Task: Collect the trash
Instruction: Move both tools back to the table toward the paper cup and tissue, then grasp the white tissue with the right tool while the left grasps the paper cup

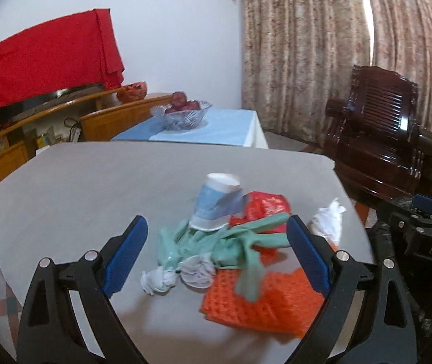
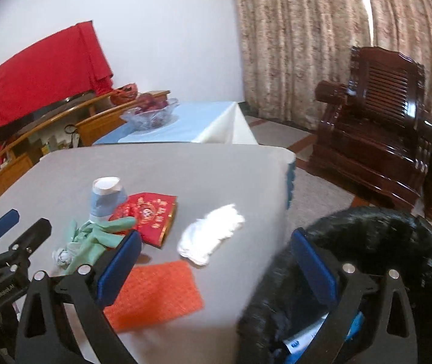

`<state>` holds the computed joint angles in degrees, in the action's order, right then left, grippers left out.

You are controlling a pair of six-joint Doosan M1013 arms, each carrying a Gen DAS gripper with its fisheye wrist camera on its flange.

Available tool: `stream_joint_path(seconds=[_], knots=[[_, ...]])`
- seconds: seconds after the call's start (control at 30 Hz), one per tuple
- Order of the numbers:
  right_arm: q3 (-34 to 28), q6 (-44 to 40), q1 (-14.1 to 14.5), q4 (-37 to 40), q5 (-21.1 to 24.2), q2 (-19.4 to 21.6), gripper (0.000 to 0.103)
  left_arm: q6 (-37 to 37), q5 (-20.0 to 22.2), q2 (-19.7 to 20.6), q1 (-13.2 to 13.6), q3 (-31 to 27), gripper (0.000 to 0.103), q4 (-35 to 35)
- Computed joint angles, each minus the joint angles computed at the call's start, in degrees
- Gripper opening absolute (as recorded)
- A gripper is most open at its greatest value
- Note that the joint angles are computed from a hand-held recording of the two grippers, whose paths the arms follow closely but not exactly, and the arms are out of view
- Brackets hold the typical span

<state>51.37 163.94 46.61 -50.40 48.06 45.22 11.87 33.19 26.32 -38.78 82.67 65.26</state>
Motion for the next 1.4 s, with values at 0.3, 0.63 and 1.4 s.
stream_joint_path(seconds=[0.3, 0.63, 1.4], knots=[[-11.18, -7.82, -1.27, 6.44, 4.07, 7.4, 0.089, -0.5, 0.21, 1.67, 2.03, -1.14, 0.09, -1.69], [-20.78, -13.92, -2.88, 14.29, 11.86, 13.32, 0.083, 1.46, -1.06, 3.48, 3.05, -3.01, 0.09, -4.26], [-24.33, -20.65, -3.96, 19.73, 9.67, 14.23, 0.028, 14.17, -5.53, 6.92, 5.98, -8.67, 0.087, -14.58]])
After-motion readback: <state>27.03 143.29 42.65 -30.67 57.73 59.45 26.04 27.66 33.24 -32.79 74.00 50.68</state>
